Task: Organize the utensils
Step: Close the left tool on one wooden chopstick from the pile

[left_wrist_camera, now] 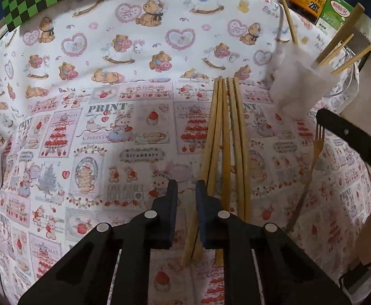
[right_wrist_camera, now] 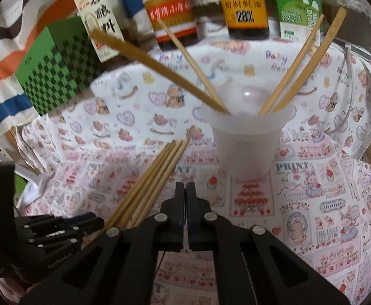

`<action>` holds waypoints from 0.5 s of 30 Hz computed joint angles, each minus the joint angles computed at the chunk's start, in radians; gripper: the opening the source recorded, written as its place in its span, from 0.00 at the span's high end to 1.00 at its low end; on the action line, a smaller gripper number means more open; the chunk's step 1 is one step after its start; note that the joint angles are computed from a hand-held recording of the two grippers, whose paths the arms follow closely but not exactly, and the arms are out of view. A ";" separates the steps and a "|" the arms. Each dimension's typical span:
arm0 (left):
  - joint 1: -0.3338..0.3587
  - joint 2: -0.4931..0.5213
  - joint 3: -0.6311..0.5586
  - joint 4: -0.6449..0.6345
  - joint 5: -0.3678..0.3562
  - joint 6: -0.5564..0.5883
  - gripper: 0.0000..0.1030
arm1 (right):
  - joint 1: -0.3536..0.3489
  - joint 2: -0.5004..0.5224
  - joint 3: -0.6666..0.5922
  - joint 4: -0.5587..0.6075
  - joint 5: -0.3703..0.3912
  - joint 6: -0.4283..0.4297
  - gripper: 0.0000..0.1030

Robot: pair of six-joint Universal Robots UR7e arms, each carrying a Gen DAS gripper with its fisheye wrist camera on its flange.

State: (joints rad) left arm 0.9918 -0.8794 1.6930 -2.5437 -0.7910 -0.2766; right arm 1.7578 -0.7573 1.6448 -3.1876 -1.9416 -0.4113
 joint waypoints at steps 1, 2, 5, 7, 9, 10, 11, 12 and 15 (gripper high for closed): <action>-0.001 -0.001 0.000 0.001 0.001 0.002 0.87 | -0.002 -0.004 0.006 -0.016 0.011 -0.005 0.99; 0.000 0.000 -0.001 0.002 0.002 0.003 0.87 | -0.003 -0.007 0.016 -0.047 0.024 -0.013 0.99; 0.001 0.002 -0.006 0.010 -0.013 0.004 0.87 | -0.002 -0.013 0.041 -0.155 0.053 -0.046 0.99; 0.001 0.000 -0.011 0.032 -0.028 0.003 0.87 | 0.000 -0.017 0.058 -0.225 0.070 -0.071 0.99; -0.009 0.004 -0.011 0.047 -0.013 0.011 0.87 | 0.004 -0.016 0.059 -0.253 0.060 -0.084 0.99; -0.013 0.008 -0.011 0.049 0.000 0.008 0.87 | 0.004 -0.019 0.063 -0.268 0.064 -0.084 0.99; -0.015 0.010 -0.012 0.051 0.004 0.002 0.87 | 0.001 -0.023 0.065 -0.273 0.071 -0.082 0.98; -0.016 0.008 -0.010 0.053 -0.001 -0.003 0.87 | 0.000 -0.027 0.066 -0.274 0.079 -0.078 0.99; -0.010 0.002 -0.013 0.063 0.013 -0.018 0.78 | -0.002 -0.035 0.069 -0.277 0.092 -0.070 0.99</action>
State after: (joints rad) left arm 0.9815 -0.8771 1.6803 -2.4804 -0.7783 -0.2949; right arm 1.7559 -0.7921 1.7135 -3.4642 -1.8494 -0.4812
